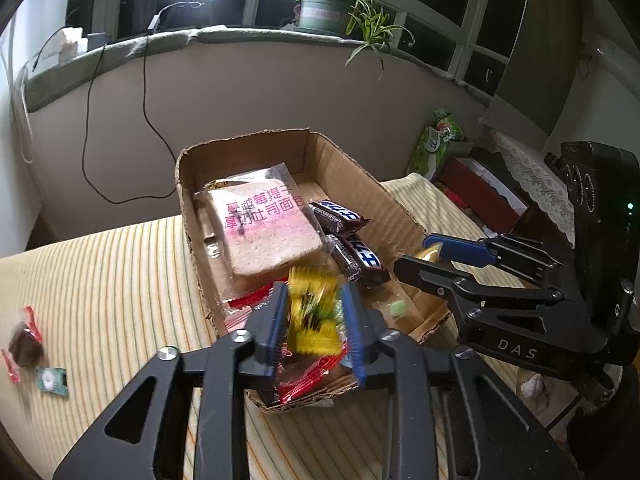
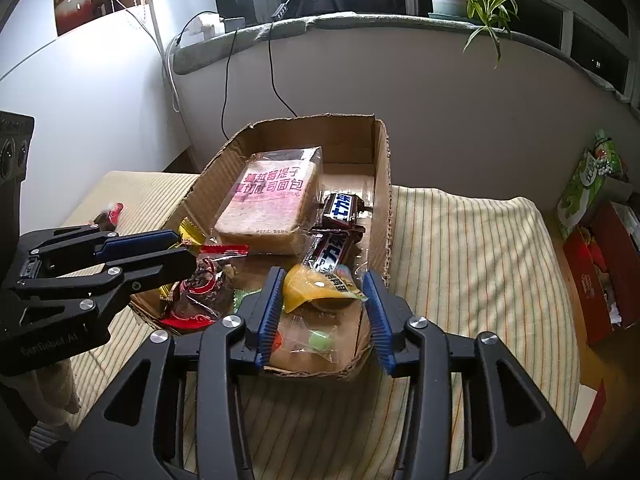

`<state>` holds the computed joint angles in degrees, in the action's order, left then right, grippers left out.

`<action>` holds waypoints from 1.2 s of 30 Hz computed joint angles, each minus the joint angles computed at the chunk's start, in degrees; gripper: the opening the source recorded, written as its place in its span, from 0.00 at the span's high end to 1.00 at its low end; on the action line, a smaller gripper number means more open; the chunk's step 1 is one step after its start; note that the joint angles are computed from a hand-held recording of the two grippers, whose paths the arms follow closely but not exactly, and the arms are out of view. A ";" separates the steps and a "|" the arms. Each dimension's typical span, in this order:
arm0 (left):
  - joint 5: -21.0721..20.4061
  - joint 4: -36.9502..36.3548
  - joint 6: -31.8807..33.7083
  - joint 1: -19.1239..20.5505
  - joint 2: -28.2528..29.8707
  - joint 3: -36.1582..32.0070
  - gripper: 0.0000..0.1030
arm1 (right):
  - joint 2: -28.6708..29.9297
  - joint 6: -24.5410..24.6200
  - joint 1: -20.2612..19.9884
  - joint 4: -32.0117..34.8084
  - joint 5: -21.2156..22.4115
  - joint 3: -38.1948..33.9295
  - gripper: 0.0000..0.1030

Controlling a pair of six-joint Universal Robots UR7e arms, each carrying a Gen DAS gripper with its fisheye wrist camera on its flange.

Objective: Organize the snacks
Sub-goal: 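Carry the yellow candy and jelly cup into the box and open both tools, then move both tools back to the last two snacks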

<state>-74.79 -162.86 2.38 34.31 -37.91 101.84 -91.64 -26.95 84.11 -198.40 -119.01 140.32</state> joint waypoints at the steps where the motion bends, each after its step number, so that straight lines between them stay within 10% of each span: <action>1: 0.08 -0.15 0.02 -0.01 0.02 0.02 0.69 | 0.13 0.01 0.13 -0.17 -0.15 0.00 0.56; 11: 0.27 -0.46 -0.14 0.26 -0.53 0.54 0.66 | 1.14 -1.27 1.69 -3.48 -1.83 -0.07 0.28; 36: 3.30 -1.28 -0.66 4.55 -6.13 3.01 0.66 | 7.72 -0.83 9.51 -3.91 -5.65 -3.29 0.23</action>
